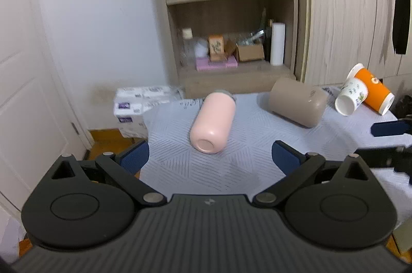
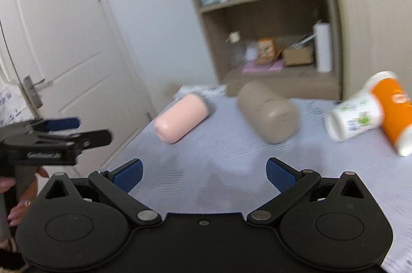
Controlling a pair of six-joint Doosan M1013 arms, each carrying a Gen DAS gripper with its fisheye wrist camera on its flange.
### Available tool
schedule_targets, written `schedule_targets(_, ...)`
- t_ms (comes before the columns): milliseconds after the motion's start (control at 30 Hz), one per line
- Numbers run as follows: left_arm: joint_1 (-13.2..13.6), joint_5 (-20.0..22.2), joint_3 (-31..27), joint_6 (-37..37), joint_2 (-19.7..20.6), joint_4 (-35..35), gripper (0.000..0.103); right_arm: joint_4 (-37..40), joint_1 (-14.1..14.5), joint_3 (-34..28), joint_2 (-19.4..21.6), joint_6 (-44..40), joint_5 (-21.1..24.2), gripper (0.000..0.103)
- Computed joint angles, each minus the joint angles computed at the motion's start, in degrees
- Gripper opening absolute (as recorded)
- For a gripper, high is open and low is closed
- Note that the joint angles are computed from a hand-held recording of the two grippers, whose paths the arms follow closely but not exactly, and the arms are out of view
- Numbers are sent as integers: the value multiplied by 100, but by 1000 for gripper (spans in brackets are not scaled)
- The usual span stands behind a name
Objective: Flip cup upright
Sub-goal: 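Move the left gripper onto the pink cup lying on its side and close it, then lift the pink cup with the left gripper and rotate it lid-up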
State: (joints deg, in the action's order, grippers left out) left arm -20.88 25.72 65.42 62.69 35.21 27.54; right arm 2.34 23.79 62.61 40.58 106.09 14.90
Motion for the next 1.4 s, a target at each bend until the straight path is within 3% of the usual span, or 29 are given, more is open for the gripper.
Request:
schedule_targets(233, 437, 544, -1123, 2773, 688, -3289, 100, 326, 15, -812, 476, -448, 630, 103)
schedule_targets(400, 600, 791, -1705, 3299, 1130, -4188, 100, 27, 20, -1207, 686, -234, 1013, 103)
schedule_targets(600, 636, 900, -2030, 3590, 1420, -4294, 98, -366, 15, -1594, 887, -16, 1449, 103)
schedule_targets(767, 670, 994, -2275, 3537, 1589, -4287, 83, -322, 16, -1851, 1023, -194, 1711, 103)
schedule_targets(1000, 724, 1544, -2801, 3607, 1888, -4652, 82, -250, 18, -2093, 1159, -257, 1851, 103)
schedule_targets(1200, 714, 1479, -2799, 3493, 1917, -4585, 82, -220, 19, -2227, 1241, -265, 1980, 103)
schedule_targets(1267, 716, 1534, -2813, 3482, 1922, -4552, 61, -238, 24, -2299, 1287, -256, 2060, 103)
schedule_targets(1400, 763, 1855, -2951, 3544, 1965, -4869, 61, -103, 15, -2339, 1314, -250, 2130, 103)
